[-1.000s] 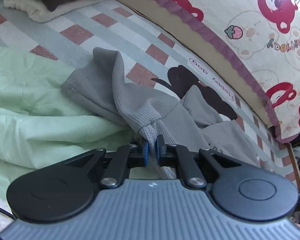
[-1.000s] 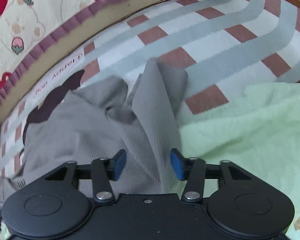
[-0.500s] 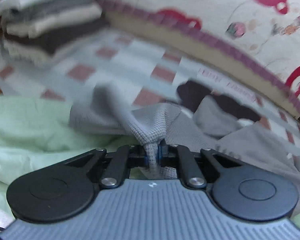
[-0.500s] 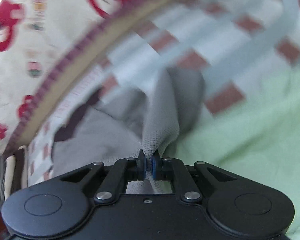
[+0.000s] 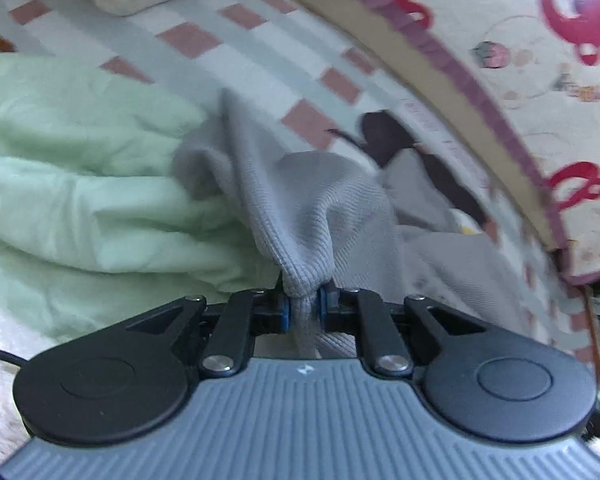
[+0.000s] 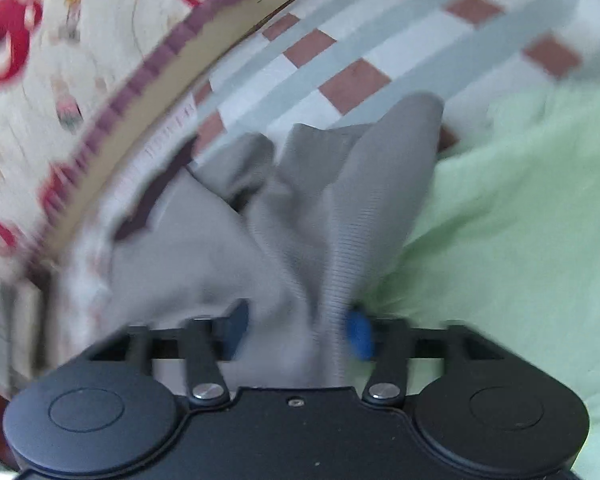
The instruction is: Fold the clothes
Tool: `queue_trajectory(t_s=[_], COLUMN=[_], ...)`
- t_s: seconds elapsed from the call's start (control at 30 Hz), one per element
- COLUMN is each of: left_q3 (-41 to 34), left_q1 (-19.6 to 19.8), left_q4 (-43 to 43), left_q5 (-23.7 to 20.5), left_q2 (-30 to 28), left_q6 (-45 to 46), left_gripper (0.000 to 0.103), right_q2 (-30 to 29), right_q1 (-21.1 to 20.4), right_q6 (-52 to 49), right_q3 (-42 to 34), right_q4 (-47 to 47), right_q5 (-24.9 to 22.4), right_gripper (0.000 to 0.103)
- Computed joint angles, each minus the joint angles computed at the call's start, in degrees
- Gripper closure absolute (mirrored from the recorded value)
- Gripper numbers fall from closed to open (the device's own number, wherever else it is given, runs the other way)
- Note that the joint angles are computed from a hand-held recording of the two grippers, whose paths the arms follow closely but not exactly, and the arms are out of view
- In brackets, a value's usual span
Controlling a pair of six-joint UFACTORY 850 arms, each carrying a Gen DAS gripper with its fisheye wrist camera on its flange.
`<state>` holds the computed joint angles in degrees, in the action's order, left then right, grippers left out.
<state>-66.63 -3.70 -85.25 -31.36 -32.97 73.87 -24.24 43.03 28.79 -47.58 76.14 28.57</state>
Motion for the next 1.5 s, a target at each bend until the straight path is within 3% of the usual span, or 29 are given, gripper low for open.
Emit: queue_trajectory(t_s=[0.1, 0.2, 0.27, 0.33, 0.37, 0.4, 0.43, 0.53, 0.57, 0.63, 0.73, 0.77, 0.83, 0.87, 0.9, 0.93, 0.97, 1.03, 1.07, 1.1, 1.17, 1.23, 1.33, 1.4, 1.5], left_q3=[0.4, 0.8, 0.6, 1.8, 2.9, 4.0, 4.7, 5.0, 4.4, 2.9, 1.6, 1.4, 0.8, 0.4, 0.0, -0.4, -0.7, -0.4, 0.8, 1.9, 4.0, 5.7, 7.4, 5.9, 0.3], left_q1=[0.6, 0.2, 0.0, 0.1, 0.2, 0.5, 0.6, 1.1, 1.2, 1.1, -0.4, -0.8, -1.5, -1.6, -1.7, -2.0, -2.3, -2.6, -2.5, -2.5, -2.2, -1.9, -1.4, -1.4, -1.7], left_q4=[-0.1, 0.7, 2.2, 0.5, -2.1, -4.5, -5.5, -6.2, -5.4, -3.4, 0.3, 0.9, 1.3, 1.1, 1.0, 1.0, 1.3, 0.5, -2.2, -4.9, -10.0, -13.7, -18.0, -14.5, -2.7], left_q5=[-3.0, -1.8, -1.0, -1.4, -2.0, -2.7, -2.9, -3.7, -4.2, -5.0, -3.2, -2.6, -1.9, -1.6, -1.4, -0.6, 0.5, 2.2, 2.5, 2.7, 3.1, 3.7, 4.0, 3.7, 3.7], left_q2=[0.1, 0.4, 0.2, 1.4, 2.5, 3.7, 4.5, 4.8, 4.0, 2.1, 0.5, 0.3, -0.6, -1.2, -1.8, -2.4, -2.9, -2.7, -1.7, -0.6, 1.6, 4.0, 6.8, 5.1, 1.0], left_q6=[-0.7, -0.9, -2.1, 3.3, 7.8, 11.4, 13.0, 13.8, 12.1, 9.2, 6.8, 6.8, 6.0, 5.4, 4.8, 3.8, 2.8, 3.4, 6.9, 10.5, 16.7, 20.4, 24.2, 19.4, 6.6], left_gripper=[0.092, 0.092, 0.092, 0.098, 0.098, 0.098, 0.098, 0.098, 0.098, 0.097, 0.092, 0.090, 0.074, 0.072, 0.070, 0.068, 0.067, 0.080, 0.091, 0.100, 0.100, 0.100, 0.100, 0.100, 0.100], right_q2=[-0.3, -1.7, -2.4, -1.8, -1.4, -1.1, -0.7, 1.3, 1.8, 2.2, 1.7, 1.5, 0.2, -0.7, -1.9, -3.3, -4.8, -6.4, -5.7, -4.5, -2.3, 1.3, 3.5, 1.3, -2.4], right_q1=[-0.2, -0.7, -2.3, -2.3, -2.1, -1.9, -1.8, 0.7, 1.0, 0.5, 0.4, 0.3, 0.4, 0.3, 0.0, -0.4, -0.9, 0.0, 0.7, 1.3, 2.4, 2.9, 4.8, 4.1, 1.4], right_q6=[3.9, 7.0, 11.5, 9.3, 7.5, 5.7, 4.1, -7.0, -10.7, -13.7, -9.6, -8.1, -1.7, 1.8, 5.7, 8.7, 11.3, 10.9, 11.6, 12.9, 14.3, 16.3, 14.3, 17.1, 22.9], right_q3=[0.4, 0.4, 0.7, 1.4, 1.7, 2.0, 2.3, 2.7, 2.6, 2.5, 3.2, 3.3, 3.5, 3.4, 3.2, 2.6, 1.9, 1.1, 1.8, 2.9, 5.0, 7.9, 9.2, 7.9, 5.1], right_q4=[-2.3, -2.4, -5.9, -6.0, -5.6, -5.3, -5.2, -0.1, 2.1, 3.7, 2.0, 1.3, -2.0, -3.9, -6.2, -8.5, -10.8, -11.3, -13.8, -17.5, -24.0, -31.5, -30.6, -29.7, -31.0], right_q5=[1.0, 1.4, -0.9, 1.6, 3.2, 4.9, 6.5, 13.2, 13.0, 9.9, 6.9, 5.8, 5.4, 4.5, 3.4, 1.6, -0.3, 1.4, 3.7, 6.4, 12.0, 14.4, 13.7, 11.4, 7.3], right_gripper=[0.038, 0.037, 0.033, 0.037, 0.057, 0.091, 0.096, 0.099, 0.099, 0.096, 0.090, 0.083, 0.057, 0.039, 0.029, 0.029, 0.031, 0.064, 0.094, 0.094, 0.094, 0.094, 0.094, 0.094, 0.094])
